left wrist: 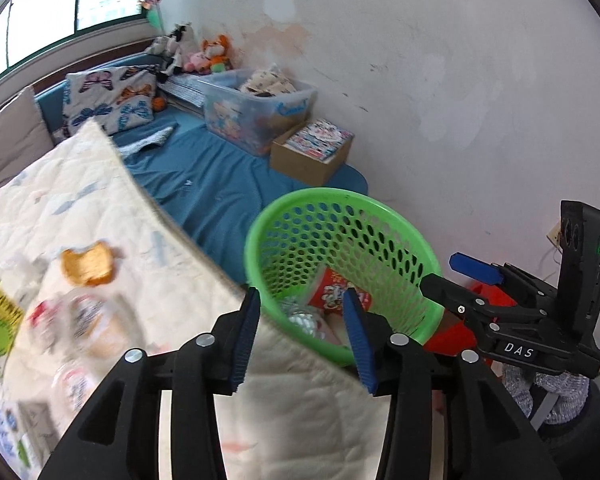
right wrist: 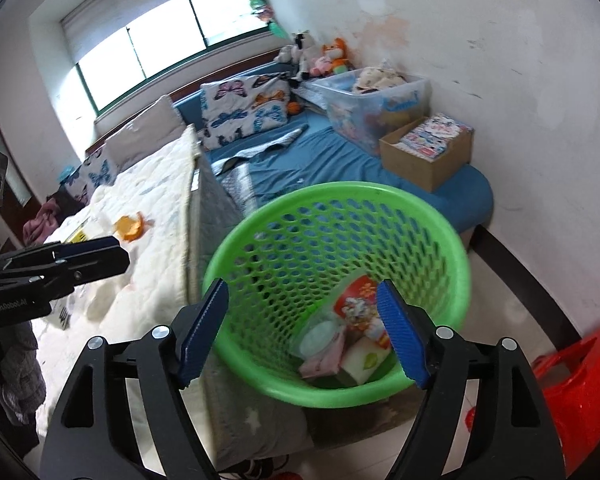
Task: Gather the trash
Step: 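Drop the clear plastic lid into the green basket with the left tool, then grasp the white milk carton with the left tool while the right tool grasps a jelly cup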
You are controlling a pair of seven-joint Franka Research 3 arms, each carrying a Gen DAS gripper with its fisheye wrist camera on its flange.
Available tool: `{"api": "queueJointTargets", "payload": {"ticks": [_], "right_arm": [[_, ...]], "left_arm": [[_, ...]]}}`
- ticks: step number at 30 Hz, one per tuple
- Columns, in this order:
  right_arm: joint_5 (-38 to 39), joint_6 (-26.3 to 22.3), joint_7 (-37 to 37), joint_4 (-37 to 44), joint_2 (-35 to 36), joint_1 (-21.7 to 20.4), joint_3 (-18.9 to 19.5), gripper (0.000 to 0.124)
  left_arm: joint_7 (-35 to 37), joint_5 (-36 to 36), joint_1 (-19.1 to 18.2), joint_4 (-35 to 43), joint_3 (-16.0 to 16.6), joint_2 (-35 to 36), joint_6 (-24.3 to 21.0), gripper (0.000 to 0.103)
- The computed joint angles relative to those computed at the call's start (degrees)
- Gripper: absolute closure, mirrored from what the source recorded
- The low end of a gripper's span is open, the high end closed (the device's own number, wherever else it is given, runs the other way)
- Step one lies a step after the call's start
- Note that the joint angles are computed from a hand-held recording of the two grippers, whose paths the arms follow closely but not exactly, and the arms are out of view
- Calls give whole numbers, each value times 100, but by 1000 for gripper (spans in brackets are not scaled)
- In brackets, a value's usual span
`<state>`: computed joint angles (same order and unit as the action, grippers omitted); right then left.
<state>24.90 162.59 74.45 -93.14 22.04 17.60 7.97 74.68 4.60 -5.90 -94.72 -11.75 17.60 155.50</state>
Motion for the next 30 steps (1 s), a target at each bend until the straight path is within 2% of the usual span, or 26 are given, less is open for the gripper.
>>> {"api": "queueJointTargets", "payload": {"ticks": [3, 5, 11, 16, 20, 23, 25, 29, 30], "right_arm": [[22, -85, -149, 74, 11, 39, 121, 44], [55, -161, -261, 151, 38, 70, 178, 44], [58, -487, -533, 525, 229, 323, 315, 42], [-35, -793, -755, 867, 422, 587, 394, 42], [-155, -1024, -867, 1175, 617, 827, 421, 42], [-316, -1260, -876, 1502, 833, 1045, 409, 42], [-437, -1376, -817, 1675, 955, 1187, 367, 42], [-741, -1727, -616, 2227, 1327, 1460, 249, 42], [-814, -1827, -565, 2376, 1416, 1511, 221, 42]], "left_arm": [[-174, -10, 74, -624, 82, -453, 245, 53], [-292, 0, 141, -1105, 154, -809, 435, 53], [-631, 211, 305, -2214, 394, -1714, 733, 45], [-632, 348, 459, -3045, 597, -2445, 749, 44], [-134, 106, 471, -3449, 838, -2827, 630, 43], [534, -272, 406, -3667, 1076, -3052, 491, 42], [1005, -475, 365, -3792, 1225, -3176, 422, 34], [2052, -932, 228, -3873, 1493, -3278, 287, 25], [2220, -885, 291, -3915, 1477, -3303, 300, 24]]}}
